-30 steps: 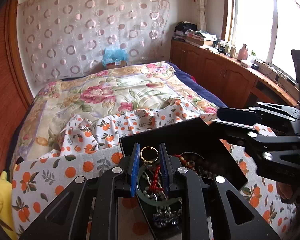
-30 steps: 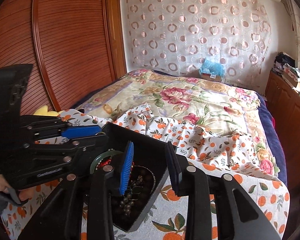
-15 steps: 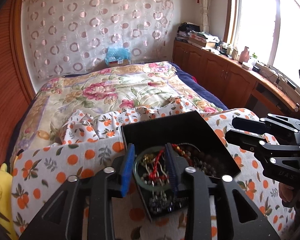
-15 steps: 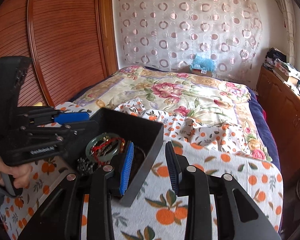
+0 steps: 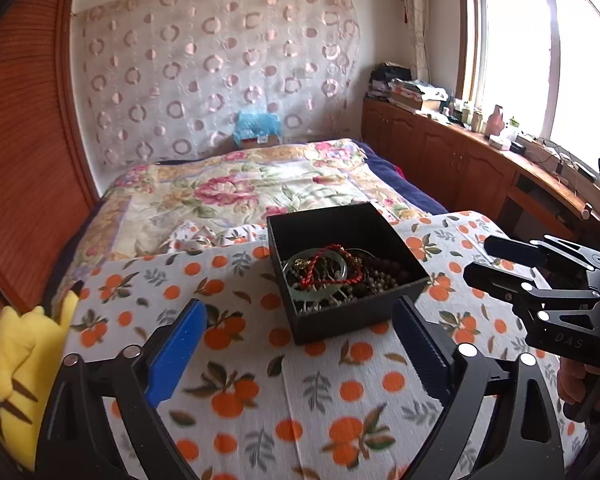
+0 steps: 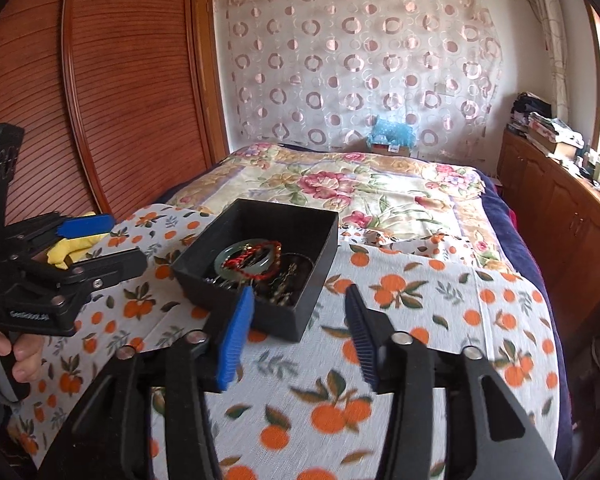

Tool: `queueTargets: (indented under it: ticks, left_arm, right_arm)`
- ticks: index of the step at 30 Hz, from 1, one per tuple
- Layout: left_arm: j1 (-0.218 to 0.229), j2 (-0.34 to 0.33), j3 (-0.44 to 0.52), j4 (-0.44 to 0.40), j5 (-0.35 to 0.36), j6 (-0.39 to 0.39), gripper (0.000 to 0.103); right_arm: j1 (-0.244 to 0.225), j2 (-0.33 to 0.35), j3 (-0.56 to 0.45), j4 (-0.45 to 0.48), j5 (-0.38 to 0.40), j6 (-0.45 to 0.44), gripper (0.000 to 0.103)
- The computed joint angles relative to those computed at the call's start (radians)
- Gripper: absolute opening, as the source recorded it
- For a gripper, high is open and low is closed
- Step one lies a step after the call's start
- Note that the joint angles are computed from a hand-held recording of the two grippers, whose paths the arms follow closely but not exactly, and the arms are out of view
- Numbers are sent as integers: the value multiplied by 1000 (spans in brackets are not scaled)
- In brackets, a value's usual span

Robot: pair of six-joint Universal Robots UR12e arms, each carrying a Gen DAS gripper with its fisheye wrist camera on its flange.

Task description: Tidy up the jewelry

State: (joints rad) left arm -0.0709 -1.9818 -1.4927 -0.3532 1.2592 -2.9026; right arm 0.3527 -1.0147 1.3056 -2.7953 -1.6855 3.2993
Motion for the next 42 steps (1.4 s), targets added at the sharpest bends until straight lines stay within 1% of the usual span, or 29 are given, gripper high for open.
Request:
queueTargets:
  ticks: [1, 2, 3, 6, 7, 9, 10, 12, 13, 17, 21, 24, 28, 42]
  left_arm:
    - [2, 8, -10, 8, -1, -4, 95]
    - [4, 16, -19, 17, 0, -9, 95]
    - [5, 25, -32, 27, 2, -14, 95]
    - [5, 55, -70, 57, 17, -22, 95]
    - [6, 65, -83, 69, 21, -25, 95]
    - [8, 85, -108, 91, 26, -33, 95]
    - [9, 93, -117, 100, 24, -40, 95]
    - [14, 107, -134, 113, 17, -53, 95]
    - [17, 116, -144, 121, 16, -61, 95]
    - [22, 143, -177, 149, 23, -72, 95]
    - [28, 161, -201, 181, 32, -94, 95]
    - [34, 170, -214, 189, 32, -107, 95]
    - [35, 176, -226, 197, 43, -103, 95]
    - [39, 176, -238, 221, 53, -110, 95]
  right_arm:
    - [4, -7, 10, -10, -8, 3, 62]
    - [8, -15, 21, -20, -16, 8, 66]
    - [11, -23, 31, -31, -22, 13, 68]
    - [22, -47, 62, -62, -45, 24, 77]
    - [26, -54, 71, -74, -50, 29, 78]
    - [36, -69, 88, -94, -71, 35, 88]
    - [40, -76, 94, -103, -81, 36, 90]
    - [50, -89, 111, -133, -103, 42, 98]
    - [54, -95, 120, -147, -110, 46, 100]
    - [65, -116, 147, -188, -129, 74, 100]
    - [77, -129, 166, -209, -172, 97, 100]
    - [84, -135, 179, -229, -208, 109, 100]
    - [88, -139, 190, -236, -240, 108, 100]
    - [90, -132, 197, -230, -244, 118, 100]
